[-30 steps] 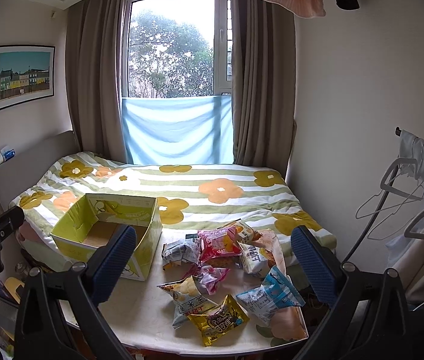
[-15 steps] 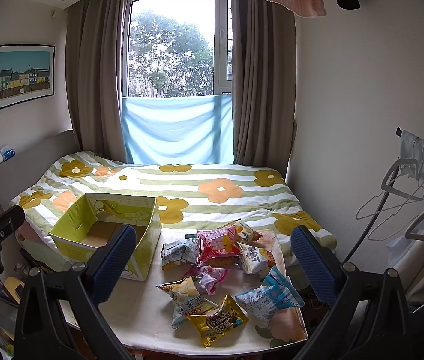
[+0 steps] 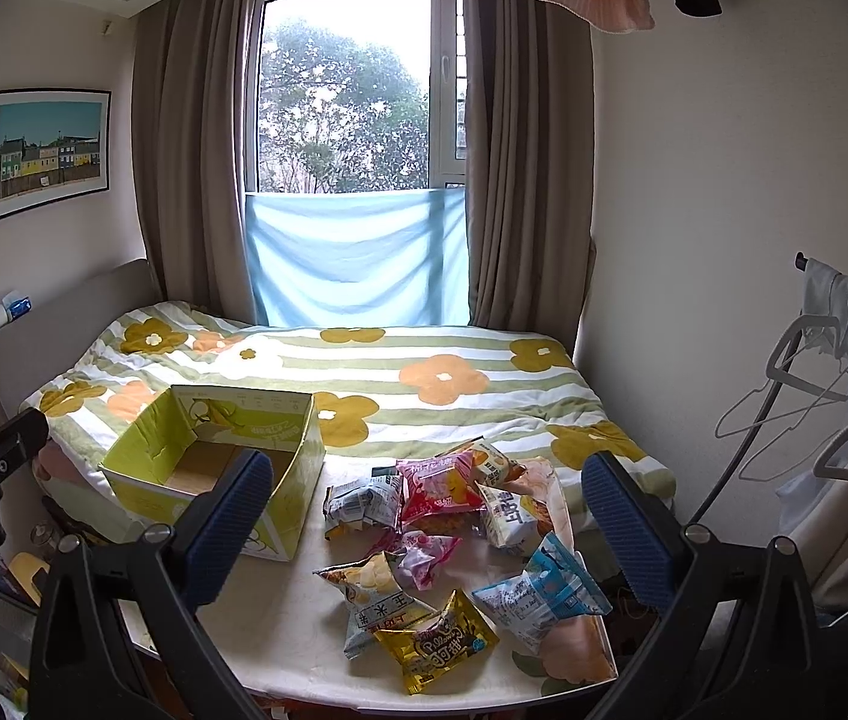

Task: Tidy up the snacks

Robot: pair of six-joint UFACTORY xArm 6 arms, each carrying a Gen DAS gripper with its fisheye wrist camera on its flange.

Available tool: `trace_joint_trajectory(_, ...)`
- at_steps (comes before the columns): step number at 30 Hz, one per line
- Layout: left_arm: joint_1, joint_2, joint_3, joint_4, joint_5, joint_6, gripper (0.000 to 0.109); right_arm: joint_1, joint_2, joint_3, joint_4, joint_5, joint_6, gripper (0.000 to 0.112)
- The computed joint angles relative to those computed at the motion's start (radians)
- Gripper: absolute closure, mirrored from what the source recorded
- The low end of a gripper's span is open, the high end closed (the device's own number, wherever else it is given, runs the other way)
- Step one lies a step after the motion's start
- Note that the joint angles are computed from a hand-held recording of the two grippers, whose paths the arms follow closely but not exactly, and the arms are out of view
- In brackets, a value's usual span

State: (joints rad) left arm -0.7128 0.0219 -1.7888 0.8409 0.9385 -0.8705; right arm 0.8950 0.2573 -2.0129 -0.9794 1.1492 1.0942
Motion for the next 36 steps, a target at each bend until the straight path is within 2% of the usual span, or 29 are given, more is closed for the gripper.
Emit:
trace_joint_trajectory(22, 0.002, 0.003, -0.002, -0.015, 0.003, 0.010, 0.006, -0.001, 0.005, -0.005, 0.004, 0.003, -0.001, 0.010)
trace_joint_trajectory(28, 0.024, 0.028, -0.022, -0.105, -0.006, 0.107, 0.006, 0.011, -0.003, 0.014, 0.014, 0.049, 0.038, 0.010)
trace_joint_trajectory(36, 0.060, 0.130, -0.038, -0.379, -0.090, 0.361, 0.006, 0.011, -0.044, 0.098, 0.088, 0.175, 0.154, 0.010)
